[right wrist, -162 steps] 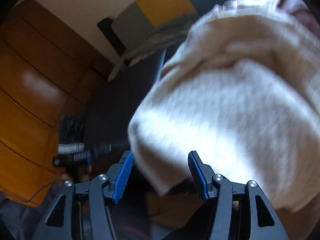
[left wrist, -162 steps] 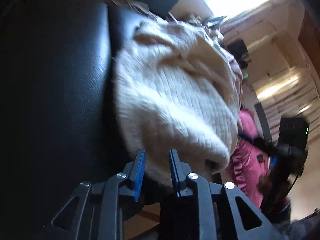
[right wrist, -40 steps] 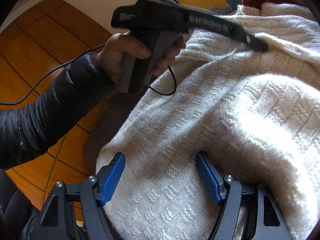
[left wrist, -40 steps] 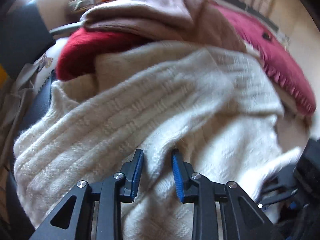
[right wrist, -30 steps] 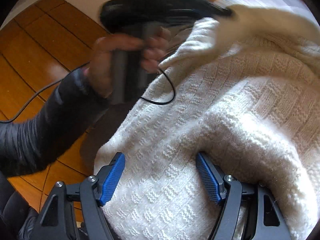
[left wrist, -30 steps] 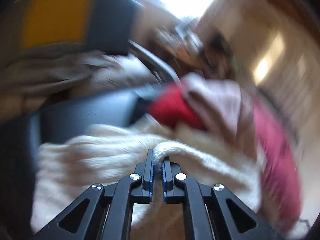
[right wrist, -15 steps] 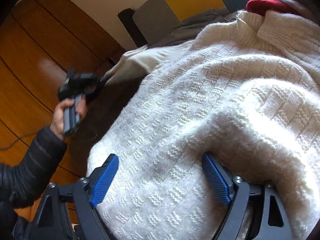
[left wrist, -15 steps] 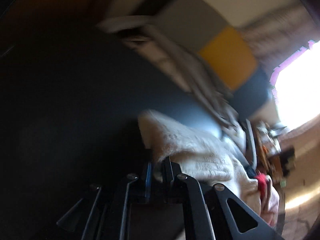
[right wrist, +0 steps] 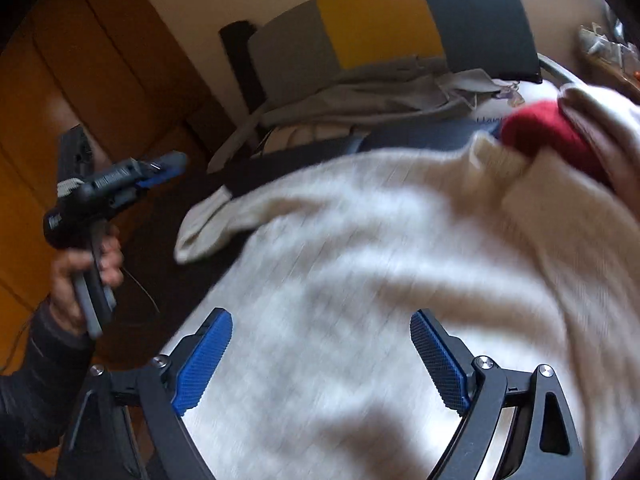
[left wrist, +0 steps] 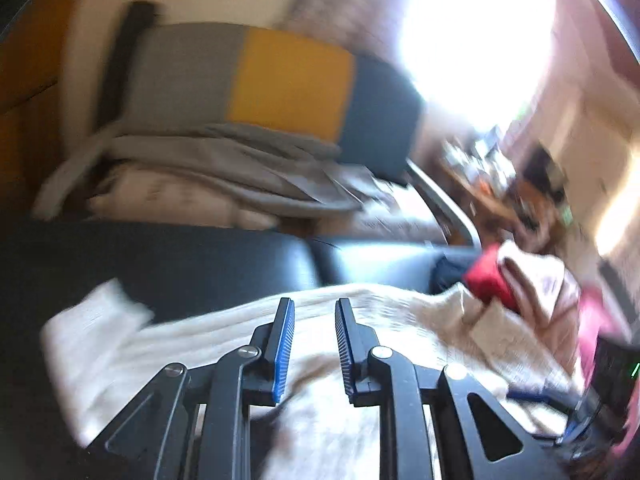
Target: Fold clothes
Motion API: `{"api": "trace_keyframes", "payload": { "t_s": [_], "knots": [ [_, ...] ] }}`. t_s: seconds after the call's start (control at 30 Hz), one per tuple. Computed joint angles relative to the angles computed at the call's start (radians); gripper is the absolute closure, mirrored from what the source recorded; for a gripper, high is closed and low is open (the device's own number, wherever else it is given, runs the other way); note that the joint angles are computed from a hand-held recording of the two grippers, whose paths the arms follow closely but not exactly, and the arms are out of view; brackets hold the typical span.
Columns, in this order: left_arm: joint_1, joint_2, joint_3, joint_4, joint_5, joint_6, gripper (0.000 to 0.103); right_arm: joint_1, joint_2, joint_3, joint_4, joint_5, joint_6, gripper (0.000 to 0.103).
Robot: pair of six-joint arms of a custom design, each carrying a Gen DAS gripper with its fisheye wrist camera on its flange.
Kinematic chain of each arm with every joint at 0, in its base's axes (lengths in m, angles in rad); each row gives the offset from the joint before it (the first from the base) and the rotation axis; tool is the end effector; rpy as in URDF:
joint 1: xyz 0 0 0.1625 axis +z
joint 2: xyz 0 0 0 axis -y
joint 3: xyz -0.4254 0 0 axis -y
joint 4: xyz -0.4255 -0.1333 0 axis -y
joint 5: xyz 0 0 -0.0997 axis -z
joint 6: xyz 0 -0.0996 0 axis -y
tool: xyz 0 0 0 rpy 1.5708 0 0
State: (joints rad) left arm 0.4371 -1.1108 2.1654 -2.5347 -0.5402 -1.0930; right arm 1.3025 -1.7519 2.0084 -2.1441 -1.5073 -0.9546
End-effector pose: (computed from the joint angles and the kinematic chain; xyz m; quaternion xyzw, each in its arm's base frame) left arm -0.3545 -0.4071 0.1136 0.0400 0.8686 -0.4243 0.2528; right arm 0.0125 -0.4812 0.4096 0.3368 -0.9278 0.1471 0.0648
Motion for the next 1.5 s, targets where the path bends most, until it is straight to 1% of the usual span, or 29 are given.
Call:
{"api": "trace_keyframes", "payload": {
  "t_s": [0.03,0.07,0.1,0.13,0.2,0.23,0.27,0.3,0.37,0.43,0.57,0.63,0.67,0.73,0.8,0.83,0.9,0.93,1.0,1.03,1.1,1.17,1.2,1.27,1.3,1.37,1.4,1.47,1.5],
  "knots": [
    [0.041,0.058,-0.047,-0.045,-0.019,0.074,0.083,0.018,0.042,-0.02,-0.041,-0.025,0.022,0.011],
    [0.078,0.111,-0.103,-0.049,-0.038,0.121,0.083,0.034,0.084,-0.042,-0.072,-0.053,0.043,0.011],
    [0.108,0.127,-0.125,-0.036,-0.066,0.155,0.083,0.047,0.129,-0.061,-0.107,-0.089,0.064,0.011],
    [0.137,0.151,-0.161,0.003,-0.078,0.162,0.083,0.057,0.178,-0.081,-0.145,-0.131,0.085,0.011],
    [0.185,0.155,-0.181,0.117,-0.103,0.101,0.083,0.07,0.265,-0.119,-0.202,-0.204,0.126,0.014],
    [0.215,0.167,-0.193,0.14,-0.127,0.094,0.084,0.07,0.297,-0.132,-0.215,-0.228,0.147,0.016],
    [0.22,0.149,-0.162,0.135,-0.133,0.071,0.084,0.07,0.33,-0.147,-0.227,-0.251,0.169,0.017],
    [0.223,0.129,-0.121,0.104,-0.135,0.063,0.084,0.069,0.345,-0.147,-0.252,-0.242,0.169,0.015],
    [0.213,0.084,-0.076,0.134,-0.128,-0.005,0.084,0.079,0.36,-0.145,-0.262,-0.225,0.163,0.012],
    [0.192,0.025,-0.018,0.207,-0.099,-0.115,0.084,0.095,0.38,-0.146,-0.264,-0.208,0.151,0.012],
    [0.169,-0.106,0.086,0.342,-0.073,-0.314,0.086,0.132,0.434,-0.15,-0.273,-0.157,0.128,0.01],
    [0.164,-0.162,0.108,0.463,-0.061,-0.403,0.086,0.157,0.468,-0.157,-0.273,-0.139,0.117,0.01],
    [0.169,-0.176,0.108,0.509,-0.056,-0.427,0.086,0.169,0.485,-0.163,-0.271,-0.132,0.112,0.01],
    [0.182,-0.2,0.105,0.6,-0.046,-0.475,0.086,0.196,0.525,-0.178,-0.273,-0.136,0.104,0.01],
    [0.168,-0.241,0.109,0.748,-0.048,-0.554,0.086,0.222,0.569,-0.2,-0.272,-0.149,0.101,0.01],
    [0.174,-0.244,0.101,0.776,-0.048,-0.563,0.086,0.231,0.585,-0.208,-0.271,-0.158,0.102,0.01],
    [0.188,-0.252,0.091,0.811,-0.047,-0.566,0.086,0.258,0.615,-0.219,-0.278,-0.205,0.101,0.01],
    [0.199,-0.261,0.093,0.786,-0.049,-0.545,0.086,0.27,0.619,-0.22,-0.276,-0.23,0.101,0.01],
    [0.156,-0.313,0.117,0.791,-0.055,-0.58,0.086,0.292,0.612,-0.218,-0.262,-0.277,0.102,0.013],
    [0.112,-0.359,0.158,0.755,-0.047,-0.586,0.085,0.295,0.595,-0.213,-0.247,-0.275,0.1,0.015],
    [0.015,-0.451,0.232,0.699,-0.025,-0.611,0.083,0.277,0.509,-0.176,-0.206,-0.205,0.06,0.015],
    [-0.11,-0.566,0.315,0.717,-0.06,-0.701,0.082,0.257,0.427,-0.147,-0.148,-0.154,0.029,0.015],
    [-0.181,-0.626,0.35,0.746,-0.078,-0.759,0.081,0.237,0.366,-0.12,-0.109,-0.129,0.011,0.015],
    [-0.314,-0.712,0.402,0.811,-0.162,-0.885,0.081,0.19,0.249,-0.076,-0.026,-0.091,-0.024,0.015],
    [-0.4,-0.739,0.421,0.868,-0.212,-0.978,0.081,0.162,0.198,-0.058,0.007,-0.079,-0.031,0.015],
    [-0.545,-0.759,0.458,0.888,-0.321,-1.096,0.079,0.088,0.087,-0.024,0.067,-0.062,-0.037,0.015],
    [-0.617,-0.737,0.467,0.873,-0.385,-1.151,0.079,0.047,0.035,-0.014,0.098,-0.053,-0.043,0.015],
    [-0.699,-0.648,0.471,0.798,-0.489,-1.194,0.078,-0.044,-0.051,-0.002,0.139,-0.05,-0.042,0.015],
    [-0.731,-0.604,0.476,0.746,-0.522,-1.212,0.078,-0.093,-0.089,0.0,0.158,-0.048,-0.042,0.015]
  ]
}}
